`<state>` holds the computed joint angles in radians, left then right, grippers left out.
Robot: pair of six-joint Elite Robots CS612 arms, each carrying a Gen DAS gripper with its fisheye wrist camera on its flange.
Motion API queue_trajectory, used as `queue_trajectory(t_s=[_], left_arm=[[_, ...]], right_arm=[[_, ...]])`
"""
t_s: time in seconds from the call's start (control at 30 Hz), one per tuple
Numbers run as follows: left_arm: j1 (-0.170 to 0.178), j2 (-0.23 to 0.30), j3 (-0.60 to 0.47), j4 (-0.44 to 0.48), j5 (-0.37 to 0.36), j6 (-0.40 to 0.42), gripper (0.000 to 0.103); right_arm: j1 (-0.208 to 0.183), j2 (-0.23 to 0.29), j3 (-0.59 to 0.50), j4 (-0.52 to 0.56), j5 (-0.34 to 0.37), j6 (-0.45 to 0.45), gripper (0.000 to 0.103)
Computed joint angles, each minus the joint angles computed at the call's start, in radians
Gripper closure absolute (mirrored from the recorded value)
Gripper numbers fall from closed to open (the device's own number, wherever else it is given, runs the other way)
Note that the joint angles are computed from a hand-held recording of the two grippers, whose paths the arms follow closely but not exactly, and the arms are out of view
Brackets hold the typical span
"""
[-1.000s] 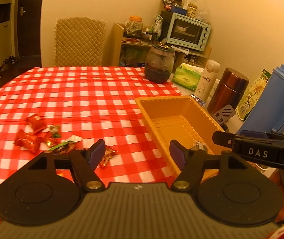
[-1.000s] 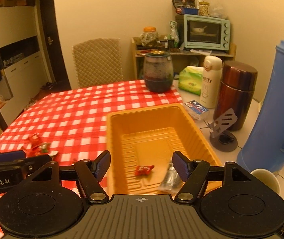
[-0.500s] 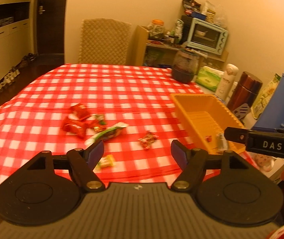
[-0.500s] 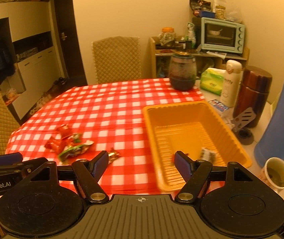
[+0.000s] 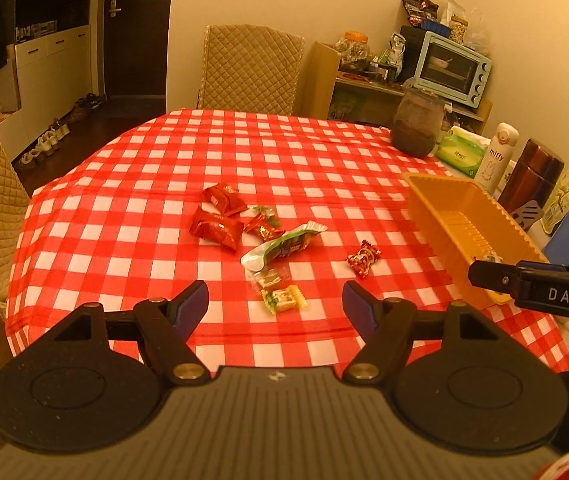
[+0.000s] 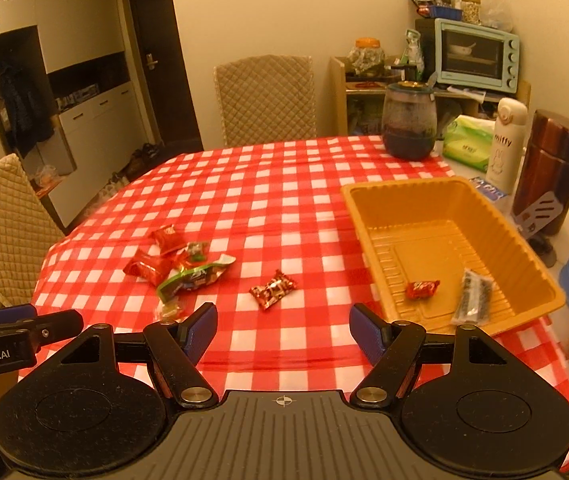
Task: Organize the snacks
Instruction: 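Move both open tools back toward the snack pile, then grasp the yellow candy with the left tool while the right tool grasps the red-and-gold candy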
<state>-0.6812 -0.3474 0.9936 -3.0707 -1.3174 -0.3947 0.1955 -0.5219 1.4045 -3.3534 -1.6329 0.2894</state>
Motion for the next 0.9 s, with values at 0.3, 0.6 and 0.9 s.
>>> queue_trajectory(t_s=[0.3,0.6,0.9], left_arm=[[0.008,0.074,-0.096,0.043,-0.026,0.006,0.034],[0.022,0.2,-0.3,0.145,-0.073,0.117,0.044],[0.035,0.343,-0.559,0.231,-0.139,0.328,0.06]], right_arm=[[-0.004,0.052,-0.059,0.036,0.022,0.002,0.03],[-0.012,0.118,-0.16,0.111,0.039,-0.013,0.03],[-0.021,0.165,-0.238,0.185,0.054,-0.018,0.03]])
